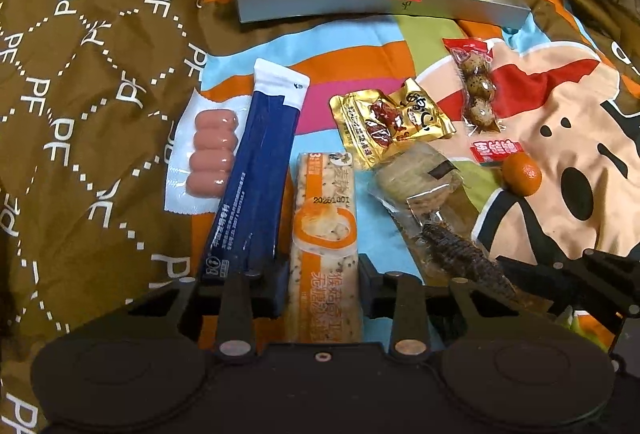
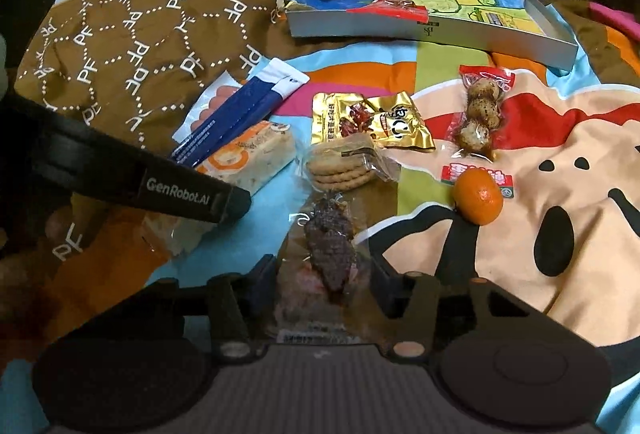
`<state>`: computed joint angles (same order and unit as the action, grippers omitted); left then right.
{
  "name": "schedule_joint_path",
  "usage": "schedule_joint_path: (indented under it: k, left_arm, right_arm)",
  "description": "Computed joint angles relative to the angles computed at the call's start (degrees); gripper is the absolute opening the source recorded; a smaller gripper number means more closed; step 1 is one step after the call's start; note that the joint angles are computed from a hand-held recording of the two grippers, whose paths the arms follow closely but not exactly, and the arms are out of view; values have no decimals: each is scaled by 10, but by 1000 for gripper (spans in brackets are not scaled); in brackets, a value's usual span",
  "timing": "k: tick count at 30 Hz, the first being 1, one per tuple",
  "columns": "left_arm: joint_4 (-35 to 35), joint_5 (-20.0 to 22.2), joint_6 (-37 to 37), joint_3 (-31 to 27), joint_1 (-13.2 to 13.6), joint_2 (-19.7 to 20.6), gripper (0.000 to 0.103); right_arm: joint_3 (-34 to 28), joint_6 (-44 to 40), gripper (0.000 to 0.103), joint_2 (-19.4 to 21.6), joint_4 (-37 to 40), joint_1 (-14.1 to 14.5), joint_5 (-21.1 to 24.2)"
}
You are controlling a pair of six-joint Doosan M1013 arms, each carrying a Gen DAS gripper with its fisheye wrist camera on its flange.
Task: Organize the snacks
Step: 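Close the left tool on the orange-and-white bar while the right grasps the brown snack, then lift and carry the orange-and-white bar with the left tool while the right carries the brown snack to the tray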
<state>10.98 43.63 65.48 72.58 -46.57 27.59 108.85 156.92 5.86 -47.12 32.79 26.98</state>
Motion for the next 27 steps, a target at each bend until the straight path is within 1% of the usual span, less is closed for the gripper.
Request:
schedule_joint_path:
  k: [3,5,7,10,11,12,14,17,20,24,27]
  left_arm:
    - [-21,5,-10,2,1,-4,35]
    - [-37,11,-20,3,3,-7,35]
    - [-53,19,-32,2,5,-9,35]
    - [-70,14,-48,7,7,-14,35]
    - [-77,12,-49,9,8,-15,35]
    - [-83,11,-51,11,8,-17,35]
    - [-82,8,-56,15,7,-19,35]
    - [-83,6,-55,18,4,-21,35]
    - [-107,4,-51,19,6,-22,35]
    - [-155,-16,-55,33,9,-28,35]
    - [-150,-22,-76,37,4,-29,35]
  right_arm:
    - [0,-30,53,-5,34,-1,3]
    - [-1,-48,53,-6,29,6,19]
    - [-3,-51,53,-4,-17,21,49]
    - [-4,-47,53,6,-137,54,117]
    - [-3,-49,53,10,-166,61,139]
    - [-5,-55,53,14,-176,64,154]
    - [-7,-64,53,16,-167,61,162]
    - [-3,-50,53,18,-213,68,186]
    - [1,-40,53,17,-244,72,201]
    - [7,-28,53,13,-270,72,216]
    - [10,-30,53,7,-268,70,223]
